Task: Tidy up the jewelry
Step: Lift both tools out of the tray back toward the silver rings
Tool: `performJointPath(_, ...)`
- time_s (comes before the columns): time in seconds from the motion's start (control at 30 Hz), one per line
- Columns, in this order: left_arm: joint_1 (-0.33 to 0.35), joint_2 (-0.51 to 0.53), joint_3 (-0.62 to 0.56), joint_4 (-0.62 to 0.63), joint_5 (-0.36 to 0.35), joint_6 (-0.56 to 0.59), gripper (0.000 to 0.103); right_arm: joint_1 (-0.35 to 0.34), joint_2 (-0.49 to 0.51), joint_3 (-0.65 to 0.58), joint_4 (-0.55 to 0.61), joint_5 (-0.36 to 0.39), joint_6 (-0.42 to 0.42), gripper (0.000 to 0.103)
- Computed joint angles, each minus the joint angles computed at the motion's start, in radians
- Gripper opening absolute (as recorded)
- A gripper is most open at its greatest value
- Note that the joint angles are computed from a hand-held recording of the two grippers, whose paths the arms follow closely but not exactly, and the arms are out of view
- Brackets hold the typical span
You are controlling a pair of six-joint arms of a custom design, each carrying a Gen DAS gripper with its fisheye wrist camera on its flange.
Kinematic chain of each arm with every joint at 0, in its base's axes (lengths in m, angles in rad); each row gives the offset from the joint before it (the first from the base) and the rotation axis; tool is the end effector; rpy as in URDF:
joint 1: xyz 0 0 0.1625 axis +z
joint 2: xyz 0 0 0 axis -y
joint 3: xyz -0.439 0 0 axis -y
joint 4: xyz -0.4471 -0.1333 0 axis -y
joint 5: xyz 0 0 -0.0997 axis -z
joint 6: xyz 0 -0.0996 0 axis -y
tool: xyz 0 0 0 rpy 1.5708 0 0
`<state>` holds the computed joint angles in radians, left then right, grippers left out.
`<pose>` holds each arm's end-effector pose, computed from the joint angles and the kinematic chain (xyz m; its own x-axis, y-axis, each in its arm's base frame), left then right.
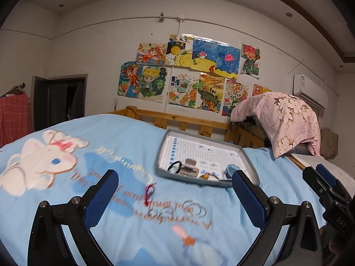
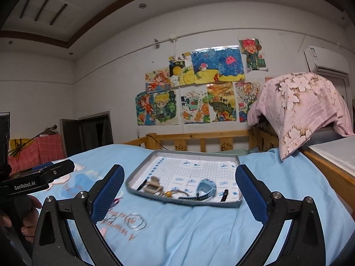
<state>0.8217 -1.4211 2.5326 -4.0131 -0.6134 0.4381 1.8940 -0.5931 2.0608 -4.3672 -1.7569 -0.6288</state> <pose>-0.0764 -0.3975 0.2790 -0.8029 -0.0979 -0.5881 0.5549 0.2381 -0.7972 0.2769 -0.4651 0.0365 -0.7550 -0.2484 0.6069 -0.6432 0.1004 -0.7591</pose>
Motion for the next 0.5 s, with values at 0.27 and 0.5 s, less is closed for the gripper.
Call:
performJointPath(0.27,-0.068,-0.093,0.135,-0.009,0.074,-0.017,0.103,0.051,0.057,0.073,-0.133,-0.048,-0.041,0.099)
performJointPath(0.5,-0.122,-0.136,0.211,-0.032,0.148,-0.017,0.103,0.085,0.089,0.108,-0.176,-0.099,-0.036,0.099)
